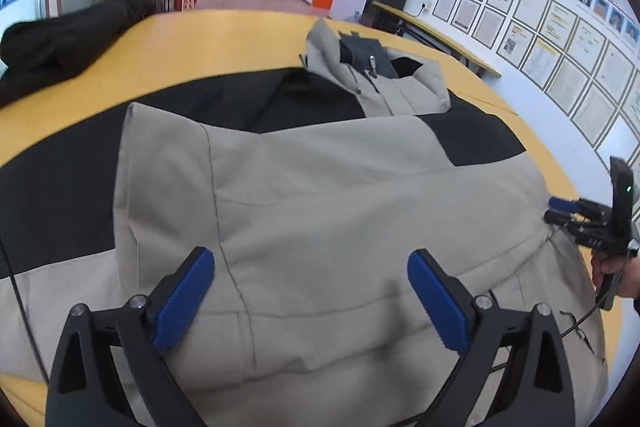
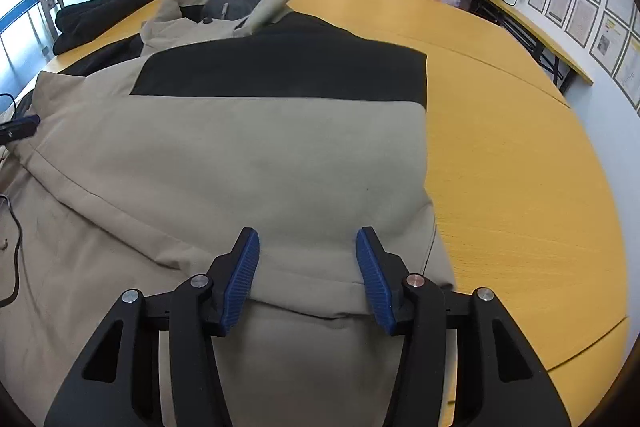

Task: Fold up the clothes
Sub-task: 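Move the left gripper to the other sleeve and grasp its cuff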

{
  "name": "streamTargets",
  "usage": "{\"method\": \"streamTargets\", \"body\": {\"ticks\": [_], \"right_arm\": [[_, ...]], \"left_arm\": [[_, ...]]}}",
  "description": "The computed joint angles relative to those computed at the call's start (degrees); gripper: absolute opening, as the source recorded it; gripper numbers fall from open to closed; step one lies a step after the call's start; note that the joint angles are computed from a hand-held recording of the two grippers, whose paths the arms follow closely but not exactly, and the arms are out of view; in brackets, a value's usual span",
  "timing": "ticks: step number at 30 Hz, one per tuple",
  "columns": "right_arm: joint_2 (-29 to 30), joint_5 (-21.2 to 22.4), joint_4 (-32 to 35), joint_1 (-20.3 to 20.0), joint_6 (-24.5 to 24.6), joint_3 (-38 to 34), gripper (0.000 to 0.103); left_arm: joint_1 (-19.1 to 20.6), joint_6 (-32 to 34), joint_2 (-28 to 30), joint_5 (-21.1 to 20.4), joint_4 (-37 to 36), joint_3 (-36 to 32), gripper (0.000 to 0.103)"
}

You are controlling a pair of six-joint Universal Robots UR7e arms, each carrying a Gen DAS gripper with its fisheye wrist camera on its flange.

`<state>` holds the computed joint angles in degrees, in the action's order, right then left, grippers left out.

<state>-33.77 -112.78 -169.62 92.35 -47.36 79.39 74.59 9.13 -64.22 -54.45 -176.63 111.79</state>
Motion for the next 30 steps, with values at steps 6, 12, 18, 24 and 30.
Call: {"method": "streamTargets", "body": {"ticks": [6, 12, 18, 24, 30], "right_arm": [[-0.4, -1.2, 3.7, 0.4, 1.6, -0.4, 0.059], [-4.4, 8.4, 4.6, 3.9, 3.7, 2.9, 0.066], [-2.3, 12.2, 6.4, 8.0, 4.3, 3.9, 0.069], [0.8, 12.7, 7.1, 10.9, 8.8, 7.1, 0.069], [4.0, 12.3, 8.5, 13.6, 10.0, 7.5, 0.069]], "left_arm": [[-0.9, -4.4, -0.6, 3.9, 0.8, 2.1, 0.1], [-3.4, -11.2, -6.7, 8.6, -5.9, 8.1, 0.1], [-1.6, -27.4, -25.7, 16.8, -12.7, 16.6, 0.102], [12.8, -45.1, -37.9, 19.1, -0.2, 13.5, 0.102], [24.9, -41.6, -35.1, 11.9, 2.4, 6.7, 0.102]]}}
